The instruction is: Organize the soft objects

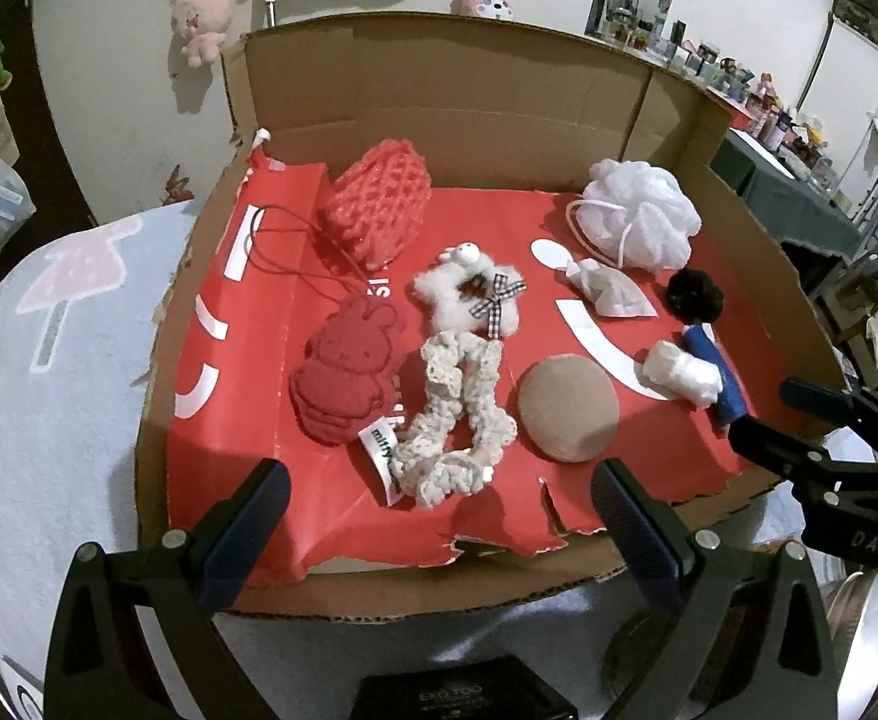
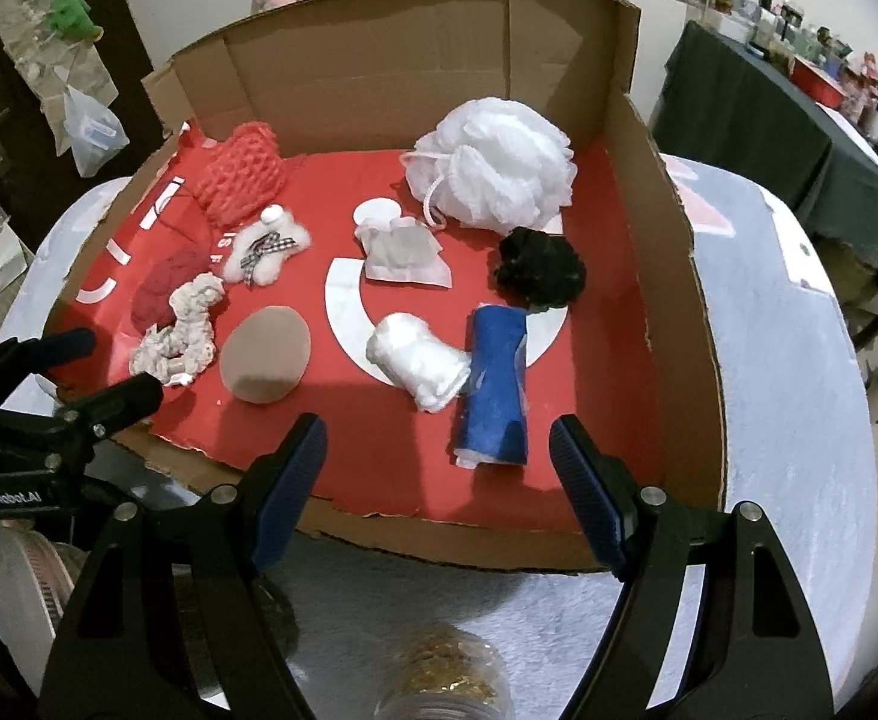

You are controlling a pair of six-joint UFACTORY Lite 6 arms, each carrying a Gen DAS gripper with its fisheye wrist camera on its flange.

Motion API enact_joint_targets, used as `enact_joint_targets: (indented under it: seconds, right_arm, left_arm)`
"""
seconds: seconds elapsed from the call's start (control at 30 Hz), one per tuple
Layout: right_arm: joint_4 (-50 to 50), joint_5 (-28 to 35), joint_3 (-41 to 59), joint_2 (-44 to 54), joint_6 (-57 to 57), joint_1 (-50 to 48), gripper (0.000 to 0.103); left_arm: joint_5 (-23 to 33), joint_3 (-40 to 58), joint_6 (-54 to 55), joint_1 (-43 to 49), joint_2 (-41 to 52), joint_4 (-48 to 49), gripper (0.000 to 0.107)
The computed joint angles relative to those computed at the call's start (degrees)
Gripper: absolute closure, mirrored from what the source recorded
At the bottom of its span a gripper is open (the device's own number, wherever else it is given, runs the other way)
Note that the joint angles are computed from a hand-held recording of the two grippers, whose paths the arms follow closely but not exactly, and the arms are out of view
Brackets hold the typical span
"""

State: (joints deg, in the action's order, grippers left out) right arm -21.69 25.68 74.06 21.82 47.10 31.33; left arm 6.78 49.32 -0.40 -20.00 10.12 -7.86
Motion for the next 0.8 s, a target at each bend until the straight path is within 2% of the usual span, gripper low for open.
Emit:
enact_joint_targets:
  seconds: [0.13, 0.8]
  right_arm:
    - [-0.7, -0.1, -0.3, -0.2, 0.9, 0.0, 0.027]
    - [-1.6, 0.2, -0.5, -0.4, 1.6, 0.2, 0.027]
  left_arm:
    - [0.1, 0.2, 2.6, 0.3, 0.2, -2.6, 0.005]
    - [-0.3, 0.4, 0.6, 0.4, 0.4, -0.9, 0.005]
